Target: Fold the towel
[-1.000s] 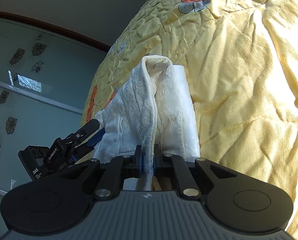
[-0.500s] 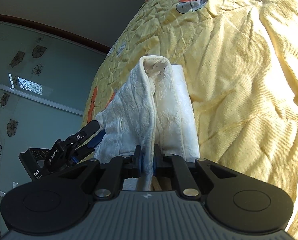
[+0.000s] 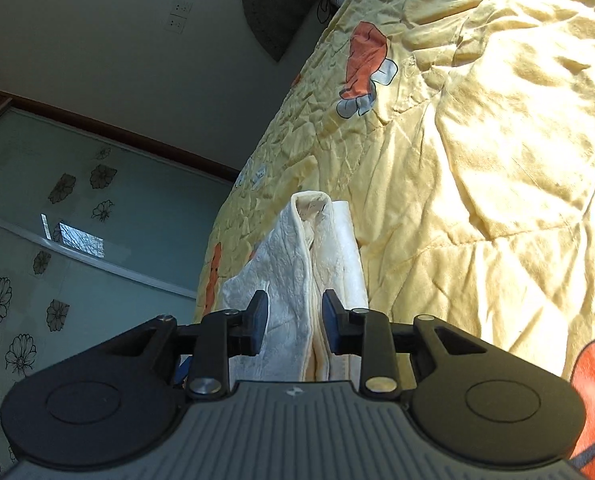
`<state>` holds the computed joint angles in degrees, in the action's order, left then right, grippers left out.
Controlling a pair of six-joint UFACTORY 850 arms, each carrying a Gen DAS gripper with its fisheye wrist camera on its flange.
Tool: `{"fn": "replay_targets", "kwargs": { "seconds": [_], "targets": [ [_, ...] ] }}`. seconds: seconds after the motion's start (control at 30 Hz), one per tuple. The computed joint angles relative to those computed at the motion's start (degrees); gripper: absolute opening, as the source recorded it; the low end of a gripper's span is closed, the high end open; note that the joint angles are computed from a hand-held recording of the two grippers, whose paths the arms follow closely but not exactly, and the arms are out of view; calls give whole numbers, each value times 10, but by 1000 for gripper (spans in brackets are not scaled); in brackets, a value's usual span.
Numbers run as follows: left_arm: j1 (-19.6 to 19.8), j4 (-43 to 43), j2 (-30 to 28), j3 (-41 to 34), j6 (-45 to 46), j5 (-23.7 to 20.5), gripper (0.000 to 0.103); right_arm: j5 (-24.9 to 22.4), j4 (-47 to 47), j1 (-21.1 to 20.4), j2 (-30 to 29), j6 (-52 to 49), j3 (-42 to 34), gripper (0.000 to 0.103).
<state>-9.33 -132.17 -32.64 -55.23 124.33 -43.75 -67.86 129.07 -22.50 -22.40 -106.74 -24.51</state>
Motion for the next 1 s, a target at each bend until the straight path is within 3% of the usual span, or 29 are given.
{"fn": "replay_targets", "kwargs": {
  "seconds": [0.1, 0.33, 0.87, 1.0],
  "targets": [
    [13, 4, 19, 35, 14, -15, 101, 8, 0, 5, 25, -13, 23, 30],
    [20, 40, 33, 78, -4, -35, 101, 75, -10, 45, 58, -33, 35, 31],
    [21, 90, 20, 73, -74, -18, 101, 60, -33, 51, 44, 1, 21, 31],
    [16, 126, 7, 61, -113, -6, 101, 89, -47, 65, 38, 12, 9, 31]
  ]
}}
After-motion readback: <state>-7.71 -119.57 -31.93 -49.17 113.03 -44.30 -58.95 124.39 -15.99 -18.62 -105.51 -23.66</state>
